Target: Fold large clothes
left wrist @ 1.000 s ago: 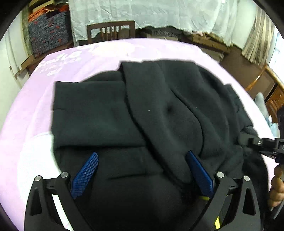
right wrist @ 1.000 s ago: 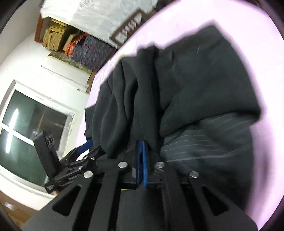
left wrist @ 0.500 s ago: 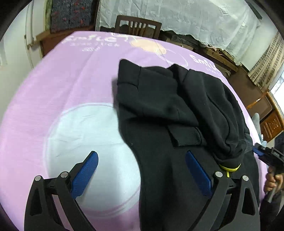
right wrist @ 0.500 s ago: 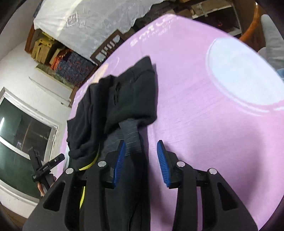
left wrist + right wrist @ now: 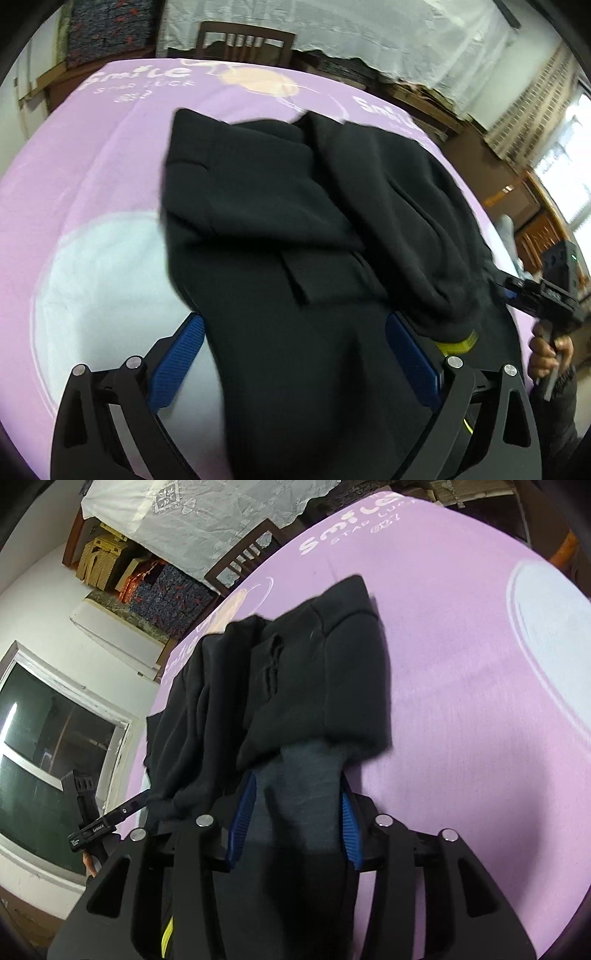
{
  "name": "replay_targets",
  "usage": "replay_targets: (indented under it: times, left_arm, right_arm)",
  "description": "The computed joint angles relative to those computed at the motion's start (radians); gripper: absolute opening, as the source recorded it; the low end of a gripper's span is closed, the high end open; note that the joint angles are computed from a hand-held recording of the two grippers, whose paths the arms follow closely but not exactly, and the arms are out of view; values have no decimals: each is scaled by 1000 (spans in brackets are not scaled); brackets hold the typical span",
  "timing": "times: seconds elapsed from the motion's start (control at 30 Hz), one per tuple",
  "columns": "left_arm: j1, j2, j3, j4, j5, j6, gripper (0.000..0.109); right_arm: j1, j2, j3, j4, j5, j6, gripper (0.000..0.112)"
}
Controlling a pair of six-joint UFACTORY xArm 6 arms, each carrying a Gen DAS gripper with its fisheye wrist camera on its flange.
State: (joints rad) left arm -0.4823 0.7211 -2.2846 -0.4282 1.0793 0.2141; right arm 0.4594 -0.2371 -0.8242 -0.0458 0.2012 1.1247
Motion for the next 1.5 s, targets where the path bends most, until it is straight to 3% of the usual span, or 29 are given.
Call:
replay_targets:
  times: [0.17, 0.37, 0.63, 0.67, 0.73, 0.8, 0.83, 0.87, 0.93, 0.97, 1.1, 1.2, 1.5]
  left_arm:
    - [-7, -239, 364, -67, -73, 104, 98]
    - [7, -482, 700, -207, -99, 224, 98]
    - [-1, -686, 943, -329, -28, 347, 98]
    - [-9, -691, 950, -322, -40, 353, 98]
    - [-24, -690, 954, -312, -67, 353, 97]
    - [-28, -668, 934, -332, -76, 352, 86]
    - [-34, -662, 932, -326, -99, 342, 77]
    - [-35, -659, 930, -318, -109, 335, 55]
    - [-41, -661, 936, -275, -145, 304, 22]
    - [-36, -664, 941, -266, -157, 297, 14]
    - [16, -687, 951, -364, -147, 333, 11]
    - [32, -707, 952, -400, -165, 354, 11]
    - [14, -630, 791, -389, -178, 335, 11]
  right_arm:
    - [63, -98, 82, -108, 18, 135, 43]
    - [195, -230, 181, -202, 46, 273, 43]
    - [372, -312, 203, -551, 160, 665, 43]
    - [378, -317, 207, -574, 160, 689, 42]
    - [384, -311, 201, -594, 170, 713, 27]
    - [386, -302, 194, -620, 185, 744, 19]
    - [386, -300, 192, -621, 192, 752, 15]
    - [389, -302, 192, -628, 199, 765, 13]
    - [407, -301, 181, -676, 219, 817, 12]
    - [414, -305, 177, -694, 227, 835, 12]
    - [428, -315, 163, -787, 231, 925, 11]
    - [405, -308, 148, -826, 178, 950, 11]
    - [293, -308, 92, -825, 66, 876, 11]
